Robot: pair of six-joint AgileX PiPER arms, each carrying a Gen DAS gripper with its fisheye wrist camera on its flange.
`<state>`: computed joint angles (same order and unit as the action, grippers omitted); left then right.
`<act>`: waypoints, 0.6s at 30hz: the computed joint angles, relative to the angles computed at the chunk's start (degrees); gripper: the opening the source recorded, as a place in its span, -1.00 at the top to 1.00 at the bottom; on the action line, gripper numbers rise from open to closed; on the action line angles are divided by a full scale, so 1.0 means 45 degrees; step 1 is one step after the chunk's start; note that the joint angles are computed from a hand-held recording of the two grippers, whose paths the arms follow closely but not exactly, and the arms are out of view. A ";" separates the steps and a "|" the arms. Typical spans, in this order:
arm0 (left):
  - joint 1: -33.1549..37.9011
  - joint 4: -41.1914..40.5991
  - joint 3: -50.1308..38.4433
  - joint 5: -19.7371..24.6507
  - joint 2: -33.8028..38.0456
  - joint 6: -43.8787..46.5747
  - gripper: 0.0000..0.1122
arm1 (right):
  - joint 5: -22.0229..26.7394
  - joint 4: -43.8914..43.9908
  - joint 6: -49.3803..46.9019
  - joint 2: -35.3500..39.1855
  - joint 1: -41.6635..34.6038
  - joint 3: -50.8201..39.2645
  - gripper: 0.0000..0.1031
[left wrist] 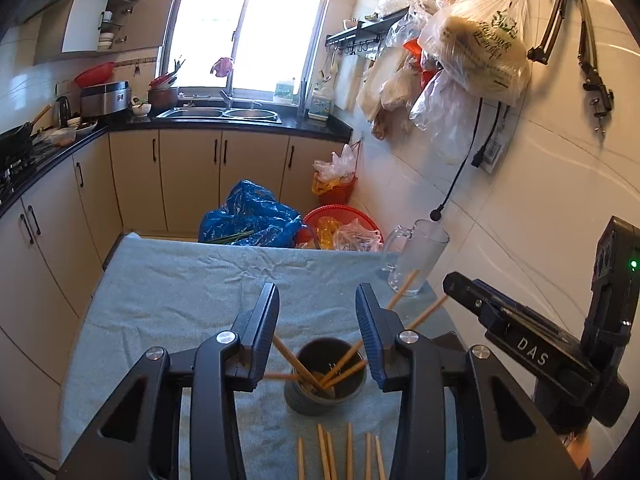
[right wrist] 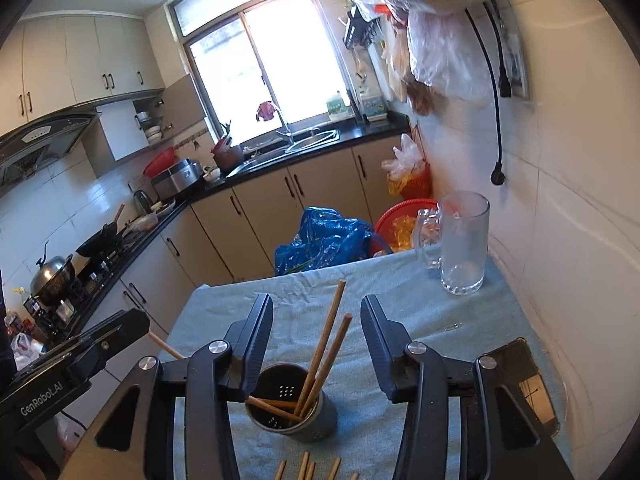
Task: Organize utensils
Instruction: 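Open both tools to drop the chopsticks into the black holder, then move back to the row and grasp a chopstick with each tool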
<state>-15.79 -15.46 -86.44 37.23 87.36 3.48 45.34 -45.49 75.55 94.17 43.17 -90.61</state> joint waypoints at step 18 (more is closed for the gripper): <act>0.0386 -0.0319 0.4831 0.0575 -0.6179 0.1356 0.07 | 0.5177 -0.1681 0.1241 -0.3477 0.4441 0.2444 -0.41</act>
